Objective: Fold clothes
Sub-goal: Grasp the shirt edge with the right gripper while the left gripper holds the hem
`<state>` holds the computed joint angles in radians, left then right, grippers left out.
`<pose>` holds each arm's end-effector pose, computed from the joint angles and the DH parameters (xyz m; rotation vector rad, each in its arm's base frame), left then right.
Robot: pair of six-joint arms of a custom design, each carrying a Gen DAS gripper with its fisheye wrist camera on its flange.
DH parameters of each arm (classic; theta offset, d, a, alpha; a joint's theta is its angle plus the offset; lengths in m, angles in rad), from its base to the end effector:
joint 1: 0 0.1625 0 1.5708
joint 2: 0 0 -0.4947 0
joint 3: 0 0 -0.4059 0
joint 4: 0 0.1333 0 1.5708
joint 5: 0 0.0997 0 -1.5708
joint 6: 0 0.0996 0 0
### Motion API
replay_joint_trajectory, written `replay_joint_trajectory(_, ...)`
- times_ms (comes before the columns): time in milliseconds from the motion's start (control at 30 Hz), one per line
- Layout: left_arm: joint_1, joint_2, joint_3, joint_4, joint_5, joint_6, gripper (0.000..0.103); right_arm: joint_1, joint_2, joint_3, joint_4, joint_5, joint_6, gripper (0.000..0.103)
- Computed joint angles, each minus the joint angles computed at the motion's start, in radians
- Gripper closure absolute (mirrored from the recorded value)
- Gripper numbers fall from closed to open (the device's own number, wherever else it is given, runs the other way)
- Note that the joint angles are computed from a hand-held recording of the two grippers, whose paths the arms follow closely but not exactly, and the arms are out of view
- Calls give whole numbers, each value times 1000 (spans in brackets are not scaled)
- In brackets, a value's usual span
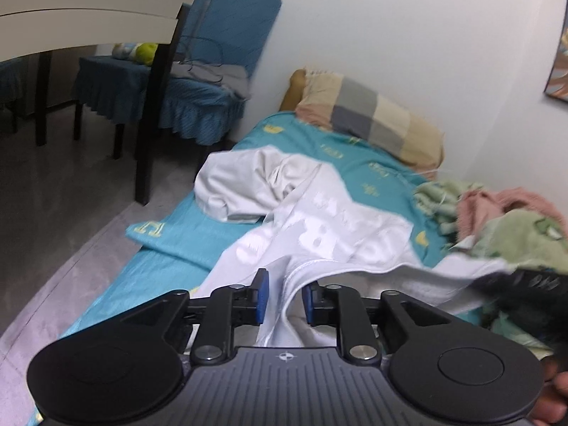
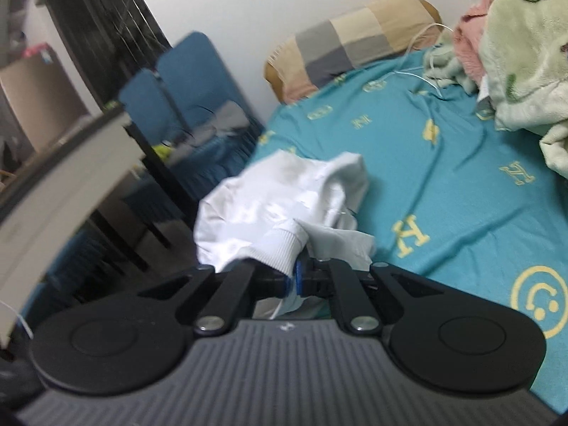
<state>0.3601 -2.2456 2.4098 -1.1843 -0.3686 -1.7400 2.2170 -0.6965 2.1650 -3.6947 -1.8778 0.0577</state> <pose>-0.0677 -0.2672 0.3997 -0.1591 2.1671 -1.3988 0.4183 -0.3832 0.0616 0.6930 -2.8112 1.0769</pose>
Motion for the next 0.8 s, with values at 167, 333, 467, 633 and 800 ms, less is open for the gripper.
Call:
replay_joint_trajectory(167,42,116,4,28,-36,-119,64,-3,-7,11,-40,55,-8,97)
replay_joint_trajectory(333,39,270,-51,333,-155,-450,58,11,7,16,-132,-9,-60,96)
replay_joint_trajectory(467,2,278,-53,350,-250,-480,58,19,33,2,-173,-142,-88,96)
replay_joint_trajectory(633,-3,302,-25,277,-293,-439,58,7,57,-12,-132,-263,-73,95)
replay_joint_trajectory(800,23,303,-16,275,-255,-478,56,0,69,-7,-158,-273,-76,96)
